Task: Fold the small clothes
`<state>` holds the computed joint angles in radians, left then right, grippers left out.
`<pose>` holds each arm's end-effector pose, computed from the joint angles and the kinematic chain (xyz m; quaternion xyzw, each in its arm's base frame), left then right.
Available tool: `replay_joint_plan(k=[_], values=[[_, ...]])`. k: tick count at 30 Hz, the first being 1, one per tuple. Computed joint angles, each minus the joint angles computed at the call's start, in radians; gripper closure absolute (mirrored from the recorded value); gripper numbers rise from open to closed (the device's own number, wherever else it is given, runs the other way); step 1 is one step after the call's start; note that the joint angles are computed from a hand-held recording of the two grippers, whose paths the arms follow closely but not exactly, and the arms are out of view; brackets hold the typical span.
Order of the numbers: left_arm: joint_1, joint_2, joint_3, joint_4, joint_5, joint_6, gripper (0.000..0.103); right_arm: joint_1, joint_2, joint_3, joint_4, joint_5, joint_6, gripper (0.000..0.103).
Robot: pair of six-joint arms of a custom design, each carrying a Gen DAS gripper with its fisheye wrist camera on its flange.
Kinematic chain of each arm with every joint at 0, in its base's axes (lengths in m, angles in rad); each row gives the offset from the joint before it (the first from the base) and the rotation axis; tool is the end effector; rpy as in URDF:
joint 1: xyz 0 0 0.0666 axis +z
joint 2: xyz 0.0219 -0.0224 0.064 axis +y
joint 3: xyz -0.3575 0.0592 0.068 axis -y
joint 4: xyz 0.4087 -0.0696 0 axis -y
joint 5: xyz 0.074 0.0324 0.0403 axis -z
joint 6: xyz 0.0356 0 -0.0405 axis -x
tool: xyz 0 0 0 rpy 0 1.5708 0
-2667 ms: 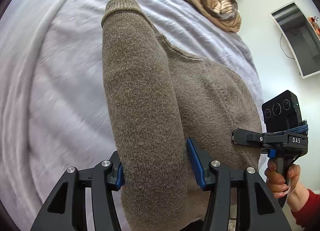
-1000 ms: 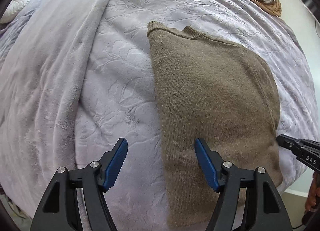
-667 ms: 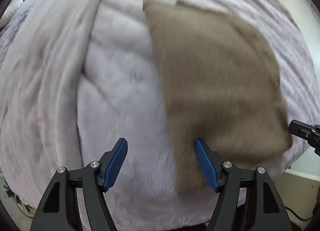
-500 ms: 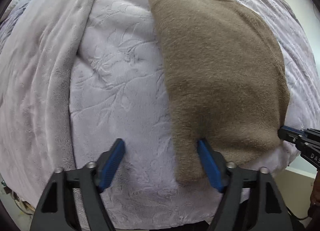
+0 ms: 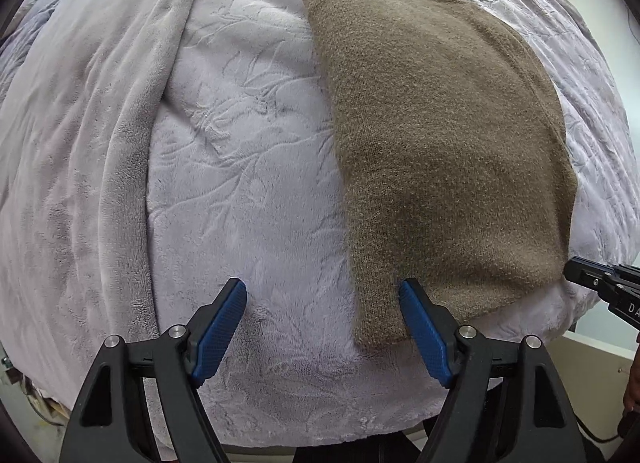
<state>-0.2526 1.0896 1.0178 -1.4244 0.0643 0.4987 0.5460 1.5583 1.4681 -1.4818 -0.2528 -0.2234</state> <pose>0.3211 -0.0857 0.3404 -0.1214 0.9914 -0.0436 0.0229 0.4162 0.2628 0.3436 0.1592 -0.9792 -0.1166 0.0479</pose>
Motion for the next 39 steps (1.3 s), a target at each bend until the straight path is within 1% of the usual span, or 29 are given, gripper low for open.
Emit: replay_joint_plan(k=[2,6,9,18,26,29,30,33,39], values=[[0.000,0.002,0.006,-0.004,0.000,-0.001,0.023,-0.004,-0.016,-0.005,-0.019,0.023,-0.006,0.097],[-0.013,0.000,0.014,-0.016,-0.004,0.006,0.023,-0.015,-0.031,-0.012,-0.020,0.018,-0.035,0.097],[-0.017,-0.008,0.017,-0.030,-0.005,0.008,0.023,-0.027,-0.035,-0.006,-0.025,0.023,-0.036,0.097],[-0.016,-0.013,0.056,-0.073,-0.018,0.005,0.023,-0.022,-0.048,-0.008,-0.011,0.018,-0.082,0.097],[-0.018,-0.013,0.085,-0.095,-0.024,0.004,0.023,-0.025,-0.046,0.009,-0.007,0.019,-0.092,0.097],[-0.007,-0.009,0.094,-0.100,-0.017,-0.004,0.023,-0.026,-0.047,0.016,-0.007,0.018,-0.092,0.097],[0.002,0.001,0.096,-0.091,-0.011,-0.008,0.023,-0.024,-0.049,0.017,-0.008,0.018,-0.094,0.097],[0.019,0.009,0.121,-0.097,0.014,0.002,0.023,-0.024,-0.043,0.034,-0.015,0.014,-0.095,0.097],[0.024,0.052,0.202,-0.122,-0.012,0.008,0.023,-0.018,-0.006,0.110,-0.037,-0.008,-0.088,0.096]])
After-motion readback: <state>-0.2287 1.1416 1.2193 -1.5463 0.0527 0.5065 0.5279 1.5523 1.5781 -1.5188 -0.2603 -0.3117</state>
